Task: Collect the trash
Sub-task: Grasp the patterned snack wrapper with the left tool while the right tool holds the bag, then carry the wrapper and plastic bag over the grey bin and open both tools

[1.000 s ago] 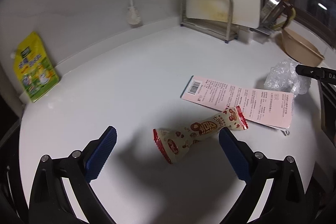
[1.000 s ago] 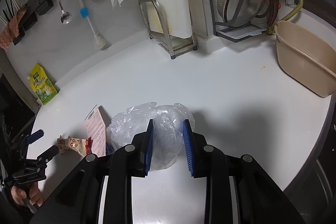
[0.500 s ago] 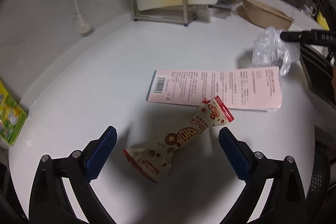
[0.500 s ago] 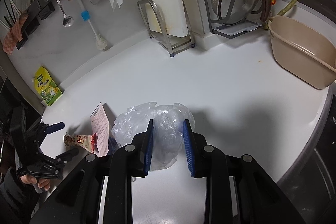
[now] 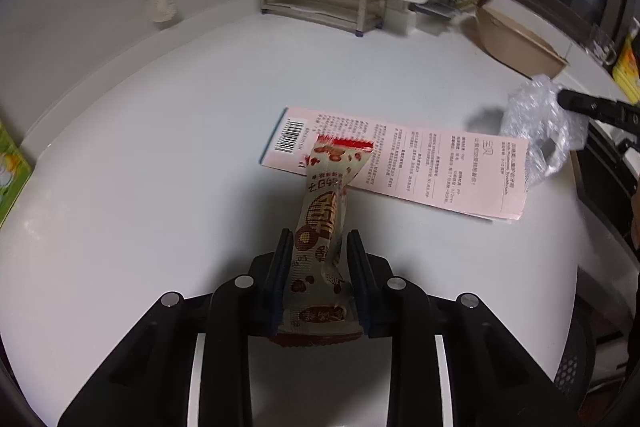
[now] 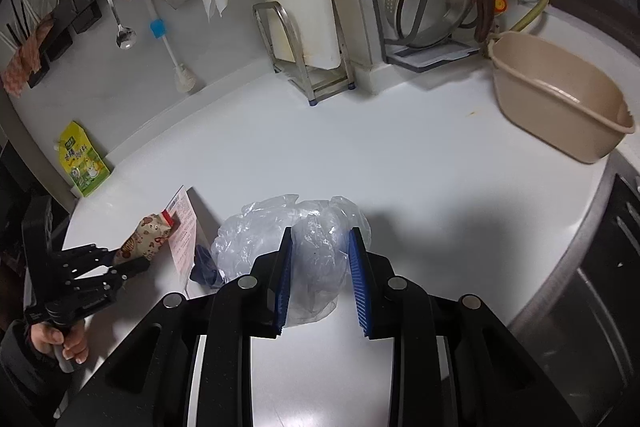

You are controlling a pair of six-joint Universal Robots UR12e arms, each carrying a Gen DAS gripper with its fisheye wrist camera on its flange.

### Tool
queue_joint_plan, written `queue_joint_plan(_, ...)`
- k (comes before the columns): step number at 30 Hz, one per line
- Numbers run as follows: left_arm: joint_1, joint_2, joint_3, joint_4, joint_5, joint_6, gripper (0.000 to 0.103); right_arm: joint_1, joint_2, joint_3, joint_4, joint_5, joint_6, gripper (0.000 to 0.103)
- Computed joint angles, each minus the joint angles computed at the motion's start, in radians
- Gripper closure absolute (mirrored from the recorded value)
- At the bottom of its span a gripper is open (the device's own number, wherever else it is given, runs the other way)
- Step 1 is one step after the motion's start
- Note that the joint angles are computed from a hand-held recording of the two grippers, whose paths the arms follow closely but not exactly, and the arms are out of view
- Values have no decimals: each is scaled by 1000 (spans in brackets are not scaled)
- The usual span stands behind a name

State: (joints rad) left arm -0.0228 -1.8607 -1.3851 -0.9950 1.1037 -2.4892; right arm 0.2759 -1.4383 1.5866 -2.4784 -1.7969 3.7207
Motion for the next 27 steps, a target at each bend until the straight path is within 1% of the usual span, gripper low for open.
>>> queue_joint_plan(3,6,34,-39,67,16,-73,76,17,-16,7,-1,-37,4,77)
queue_joint_plan(5,13,68,-75,119,21,-113,76,28,-29,17,-8,-44,4,77)
queue_joint_plan(9,16,142,-149,185,45,-166,76,63,-58,47,-32,-93,-3,77)
queue_joint_plan(11,20,185,-191,199,40,-185,76,82,-73,75,-53,-108,7,77)
queue_joint_plan(13,21,228,-235,221,50,-192,76,106,-88,105,-63,-127,25,77)
queue_joint_plan(15,18,272,-284,246,71,-201,76,125,-98,128,-64,-129,38,77)
queue_joint_plan(19,24,342,-352,236,73,-224,76,169,-123,171,-66,-118,61,77)
queue_joint_plan(27,22,461,-473,264,82,-222,76,244,-183,245,-75,-145,122,77)
